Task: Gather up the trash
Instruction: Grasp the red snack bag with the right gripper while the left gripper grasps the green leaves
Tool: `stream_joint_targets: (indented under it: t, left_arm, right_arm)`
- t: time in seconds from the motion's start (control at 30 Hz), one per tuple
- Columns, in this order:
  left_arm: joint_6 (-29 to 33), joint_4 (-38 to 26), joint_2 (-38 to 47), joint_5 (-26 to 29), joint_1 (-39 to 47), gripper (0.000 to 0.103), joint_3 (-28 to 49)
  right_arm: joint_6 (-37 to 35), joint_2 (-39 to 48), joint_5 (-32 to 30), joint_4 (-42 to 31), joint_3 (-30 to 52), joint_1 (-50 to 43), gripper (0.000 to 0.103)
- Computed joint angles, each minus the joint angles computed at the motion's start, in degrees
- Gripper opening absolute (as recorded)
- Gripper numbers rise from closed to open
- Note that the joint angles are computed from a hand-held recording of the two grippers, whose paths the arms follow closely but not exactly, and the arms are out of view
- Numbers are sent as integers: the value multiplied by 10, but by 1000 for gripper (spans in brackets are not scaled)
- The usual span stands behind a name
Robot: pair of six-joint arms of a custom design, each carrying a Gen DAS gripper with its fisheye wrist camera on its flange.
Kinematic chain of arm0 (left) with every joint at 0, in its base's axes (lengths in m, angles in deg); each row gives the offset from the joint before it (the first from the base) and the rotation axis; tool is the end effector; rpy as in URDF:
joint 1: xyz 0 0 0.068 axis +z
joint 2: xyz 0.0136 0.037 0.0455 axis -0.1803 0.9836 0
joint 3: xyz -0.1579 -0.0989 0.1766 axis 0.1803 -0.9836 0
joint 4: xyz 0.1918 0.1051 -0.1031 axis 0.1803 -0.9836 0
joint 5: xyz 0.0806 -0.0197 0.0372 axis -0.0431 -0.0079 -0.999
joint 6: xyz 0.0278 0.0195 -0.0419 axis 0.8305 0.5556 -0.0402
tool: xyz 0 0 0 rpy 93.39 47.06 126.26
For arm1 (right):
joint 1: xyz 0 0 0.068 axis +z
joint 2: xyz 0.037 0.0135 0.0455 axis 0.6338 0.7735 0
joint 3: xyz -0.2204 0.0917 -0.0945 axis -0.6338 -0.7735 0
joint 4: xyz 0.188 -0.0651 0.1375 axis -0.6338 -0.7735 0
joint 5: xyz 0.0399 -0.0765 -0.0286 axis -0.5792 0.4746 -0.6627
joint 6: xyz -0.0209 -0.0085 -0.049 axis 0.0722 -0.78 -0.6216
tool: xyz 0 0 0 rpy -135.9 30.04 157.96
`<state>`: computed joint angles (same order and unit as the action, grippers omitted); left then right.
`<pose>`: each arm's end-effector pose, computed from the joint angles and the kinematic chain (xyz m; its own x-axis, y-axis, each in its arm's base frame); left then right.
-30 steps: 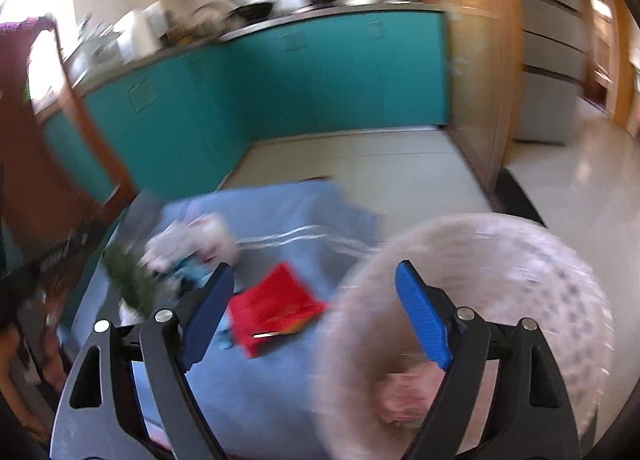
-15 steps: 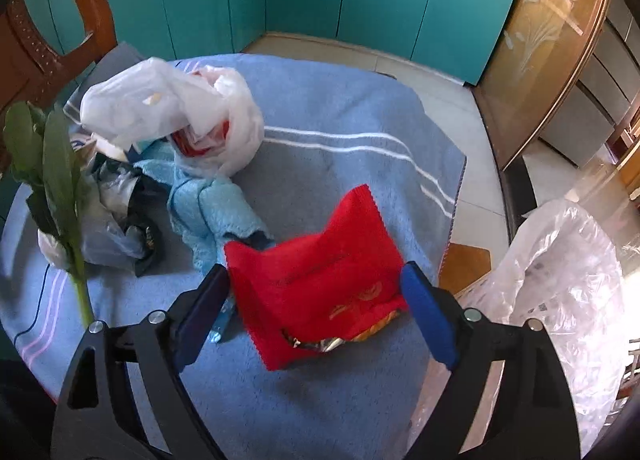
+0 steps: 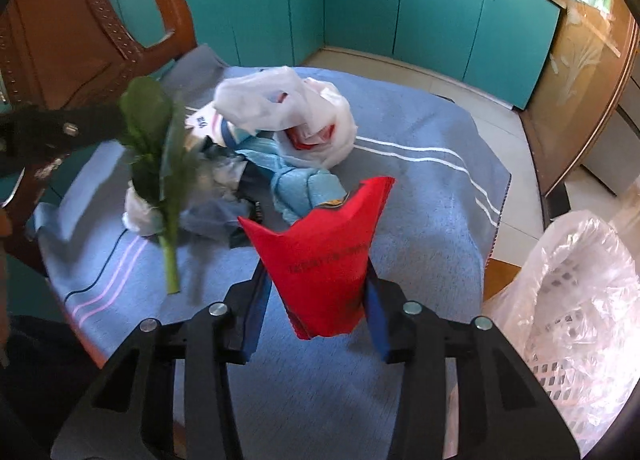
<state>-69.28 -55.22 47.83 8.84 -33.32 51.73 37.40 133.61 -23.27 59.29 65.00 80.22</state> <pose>0.2916 -0.1136 0.1841 -0.7709 -0.1573 -0.6172 -0.1281 0.9875 -0.0917 0.2790 0.2330 0.1283 -0.7922 -0.2554 -0.5542 -0.3252 0.9452 0.0293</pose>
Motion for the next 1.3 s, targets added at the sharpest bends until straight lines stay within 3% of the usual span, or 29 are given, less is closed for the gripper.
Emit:
stream_joint_targets:
  t: [0.2,0.27,0.33,0.4,0.5,0.6,0.9,1.3]
  left_arm:
    - [2,15,61,-48,-29,100,31]
    - [7,25,80,-34,-30,92,39]
    - [15,23,98,-20,-28,56,51]
    - [15,17,115,-5,-24,34,62]
    - [8,30,107,-5,-18,17,48]
    - [12,46,68,3,-14,17,21]
    - [32,80,-24,-63,-31,13,-38]
    - [26,52,-24,-33,-13,13,-33]
  right_arm:
    - [0,0,-15,-7,-4,-11,44]
    - [-4,4,-16,-6,-2,-11,47]
    - [-10,5,-14,-3,-3,-9,48]
    - [-10,-2,-13,3,-13,-5,54]
    - [-11,-10,-9,12,-22,-3,60]
    - [-10,-13,-4,16,-26,-4,65]
    - [6,10,10,12,-4,-7,65]
    - [3,39,9,-3,23,3,60]
